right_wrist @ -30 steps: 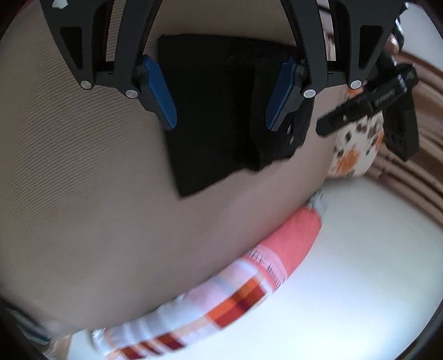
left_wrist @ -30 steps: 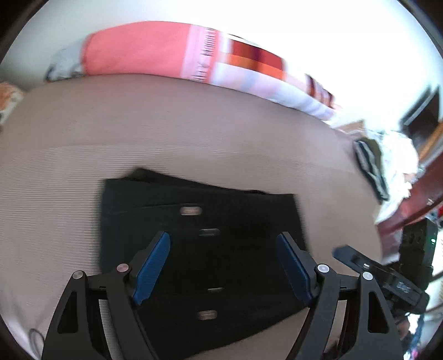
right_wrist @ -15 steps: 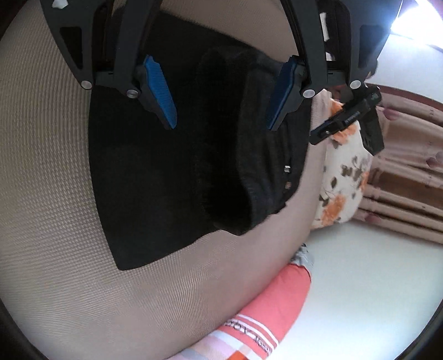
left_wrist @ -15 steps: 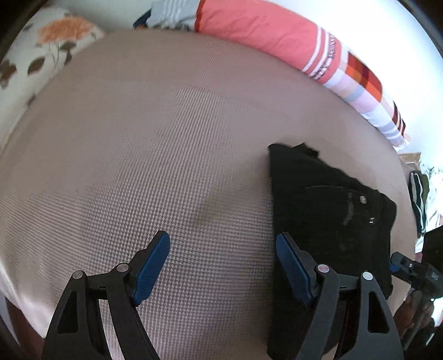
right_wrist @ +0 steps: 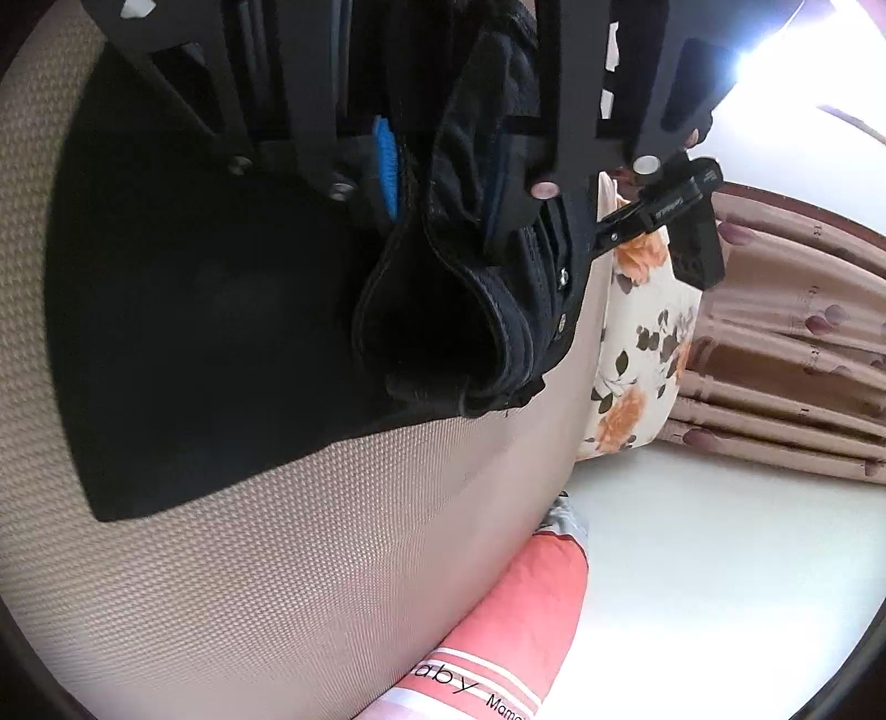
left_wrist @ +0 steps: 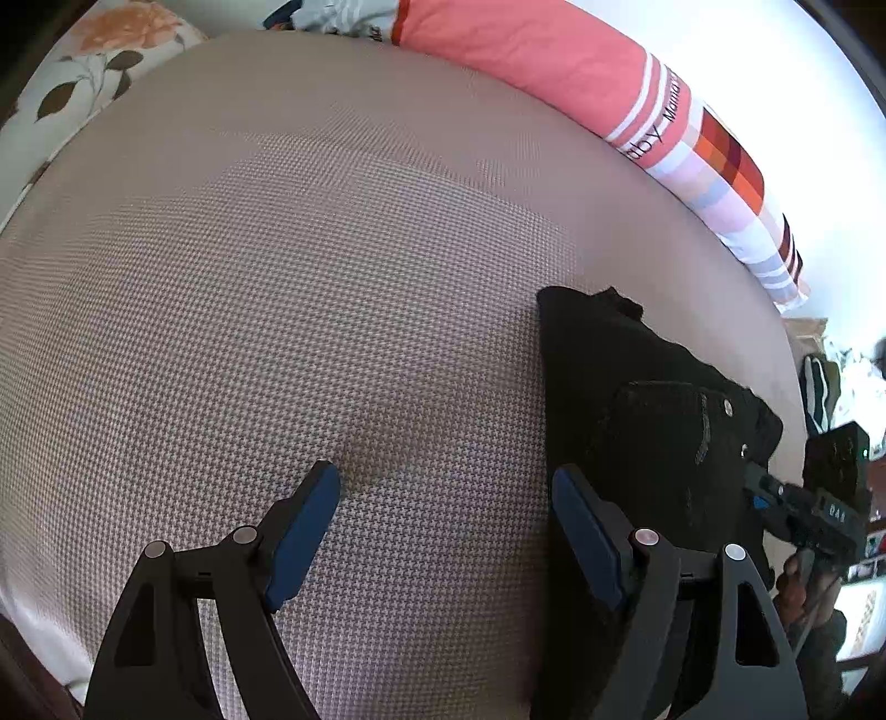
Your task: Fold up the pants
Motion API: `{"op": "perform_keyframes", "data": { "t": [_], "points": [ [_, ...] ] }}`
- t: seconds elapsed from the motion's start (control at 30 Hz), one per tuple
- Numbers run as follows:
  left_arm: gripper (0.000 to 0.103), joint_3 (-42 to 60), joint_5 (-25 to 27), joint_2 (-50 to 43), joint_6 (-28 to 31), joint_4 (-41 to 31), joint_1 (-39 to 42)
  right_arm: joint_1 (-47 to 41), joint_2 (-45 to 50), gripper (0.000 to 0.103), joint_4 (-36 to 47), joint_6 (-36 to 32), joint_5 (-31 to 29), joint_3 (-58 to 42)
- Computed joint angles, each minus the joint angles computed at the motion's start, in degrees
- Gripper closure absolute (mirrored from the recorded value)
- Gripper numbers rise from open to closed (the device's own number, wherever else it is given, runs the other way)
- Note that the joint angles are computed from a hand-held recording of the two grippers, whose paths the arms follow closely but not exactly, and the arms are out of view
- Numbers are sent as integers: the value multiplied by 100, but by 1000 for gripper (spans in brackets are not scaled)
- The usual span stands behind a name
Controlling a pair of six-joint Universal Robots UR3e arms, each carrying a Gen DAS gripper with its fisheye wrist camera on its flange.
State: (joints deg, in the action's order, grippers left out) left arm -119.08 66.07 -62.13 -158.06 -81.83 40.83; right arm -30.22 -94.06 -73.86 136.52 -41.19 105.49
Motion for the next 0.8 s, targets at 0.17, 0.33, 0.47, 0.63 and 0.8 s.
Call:
{"op": "perform_keyframes", "data": {
  "t": [0.17,0.33,0.47,0.63,0.8],
  "points": [
    [24,-18,-183,66,94,-171,157,-10,-789,92,9,417,-73,-68],
    [24,-5,-364,239,312,-368,88,-235,-1377,93,310,573,-208,-640],
    [24,-75,-351,443,482,-302,-286,-785,-1532,93,436,526,-457,-937],
    [24,-194,-98,436,318,17,-753,-1342,-1606,93,-155,856,-1125,-144],
    [24,-307,-201,559,104,81,-823,-1559,-1481,89,-151,843,-997,50]
  ]
}}
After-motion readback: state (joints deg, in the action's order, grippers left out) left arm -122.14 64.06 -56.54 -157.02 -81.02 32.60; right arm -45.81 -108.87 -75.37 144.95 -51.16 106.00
